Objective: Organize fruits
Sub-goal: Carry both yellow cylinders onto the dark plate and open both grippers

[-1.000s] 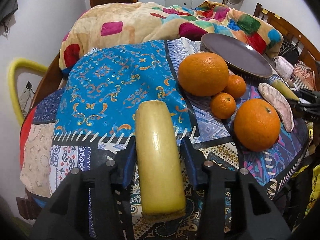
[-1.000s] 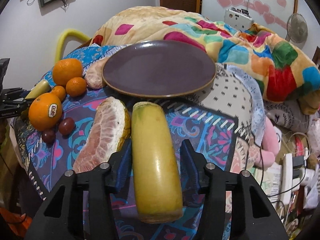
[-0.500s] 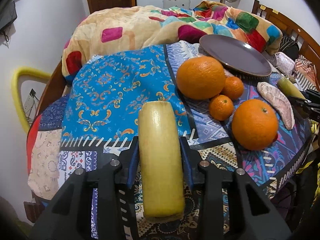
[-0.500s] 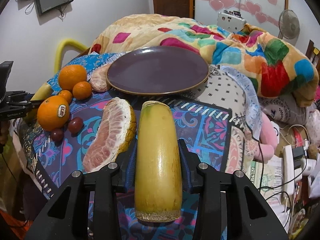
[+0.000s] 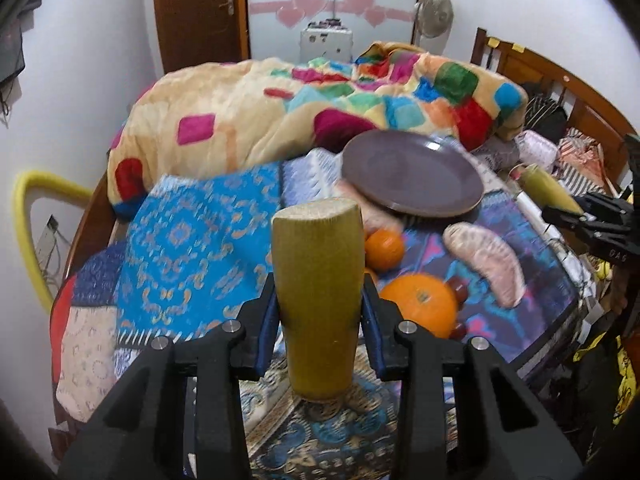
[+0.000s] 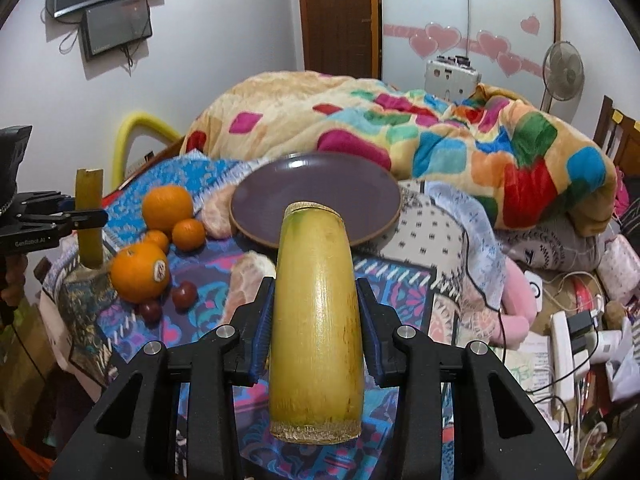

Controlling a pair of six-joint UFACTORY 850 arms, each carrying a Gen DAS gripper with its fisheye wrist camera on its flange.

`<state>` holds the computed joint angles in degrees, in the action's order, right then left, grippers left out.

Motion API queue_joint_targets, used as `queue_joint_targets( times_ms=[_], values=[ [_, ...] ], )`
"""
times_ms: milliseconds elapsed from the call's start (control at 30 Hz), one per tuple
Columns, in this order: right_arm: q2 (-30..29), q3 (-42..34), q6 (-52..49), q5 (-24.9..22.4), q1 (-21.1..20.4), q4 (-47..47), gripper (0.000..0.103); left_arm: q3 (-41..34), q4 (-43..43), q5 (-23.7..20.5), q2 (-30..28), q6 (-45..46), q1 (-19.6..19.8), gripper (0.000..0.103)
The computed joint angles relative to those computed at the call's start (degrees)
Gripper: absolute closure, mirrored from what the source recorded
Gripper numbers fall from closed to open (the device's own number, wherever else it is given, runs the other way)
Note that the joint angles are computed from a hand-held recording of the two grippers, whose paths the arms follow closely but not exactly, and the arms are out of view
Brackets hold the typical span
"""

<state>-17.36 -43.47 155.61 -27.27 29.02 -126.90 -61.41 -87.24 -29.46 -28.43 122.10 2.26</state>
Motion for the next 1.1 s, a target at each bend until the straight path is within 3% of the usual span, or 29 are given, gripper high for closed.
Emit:
queue_joint_targets(
  times_ms=[267, 600, 867, 1100],
  values=[
    [0.3, -1.2, 0.4, -2.7, -0.7, -1.1, 0.067, 0.7, -6.5, -1.9, 2.4, 6.1, -3.0, 0.066],
    [-1.3, -4.2, -0.7, -5.2, -2.1, -1.9, 0.067, -6.1, -3.3, -1.1, -1.3, -1.7, -7.2, 0.066],
    [-5.0, -8.0, -0.5, -4.2, -4.7, -3.6, 0.067, -10.9, 1.1, 1.1, -4.6, -7.1, -10.5, 0.066],
    [-9.6, -12.2, -1.1, -0.9, -7.4, -3.5, 0.067, -18.1, 14.1, 2.2, -10.0, -22.1, -13.2, 0.066]
  ],
)
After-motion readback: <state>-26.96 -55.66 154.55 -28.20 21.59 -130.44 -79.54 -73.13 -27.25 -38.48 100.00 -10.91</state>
